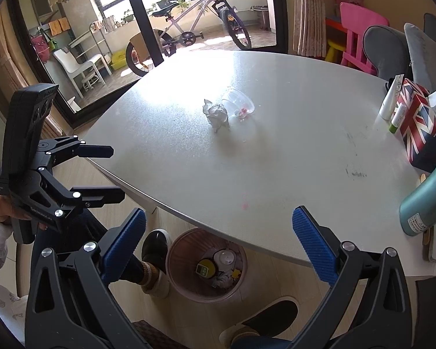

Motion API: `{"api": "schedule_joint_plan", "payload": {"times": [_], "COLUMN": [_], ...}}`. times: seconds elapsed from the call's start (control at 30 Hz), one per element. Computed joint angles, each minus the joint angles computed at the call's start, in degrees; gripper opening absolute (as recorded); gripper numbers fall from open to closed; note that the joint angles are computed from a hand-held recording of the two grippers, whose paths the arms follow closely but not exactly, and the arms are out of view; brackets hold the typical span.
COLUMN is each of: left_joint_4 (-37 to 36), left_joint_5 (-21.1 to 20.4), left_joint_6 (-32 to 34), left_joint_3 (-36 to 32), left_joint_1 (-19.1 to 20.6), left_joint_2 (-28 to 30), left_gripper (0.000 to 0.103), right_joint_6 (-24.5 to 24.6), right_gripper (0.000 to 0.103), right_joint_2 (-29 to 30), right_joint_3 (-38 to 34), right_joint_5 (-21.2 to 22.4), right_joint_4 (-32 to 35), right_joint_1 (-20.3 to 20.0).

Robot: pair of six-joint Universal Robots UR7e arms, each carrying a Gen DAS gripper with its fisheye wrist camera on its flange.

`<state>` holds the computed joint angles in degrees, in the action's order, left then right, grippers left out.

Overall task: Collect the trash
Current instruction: 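Reach the left gripper to the crumpled white tissue and grasp it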

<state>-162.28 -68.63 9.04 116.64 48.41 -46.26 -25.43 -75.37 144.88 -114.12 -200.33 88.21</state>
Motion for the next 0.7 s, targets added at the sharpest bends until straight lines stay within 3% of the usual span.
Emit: {"api": "schedule_joint_plan", "payload": {"times": [0.7], "left_joint_4": [8.3], "left_joint_5": [0.9], "left_joint_6": [1.3], "left_joint_3": [-18.9], "left_joint_1": [2.7], "left_joint_2": [10.9], "left_gripper": [0.095], "right_joint_6": [-1.1], "right_gripper": [0.099], "right_joint_2": [1.3], "right_joint_3": [-4.2], "right_joint_5": [1.0], "right_joint_4": [1.9], "right_joint_1": [-2.8]}}
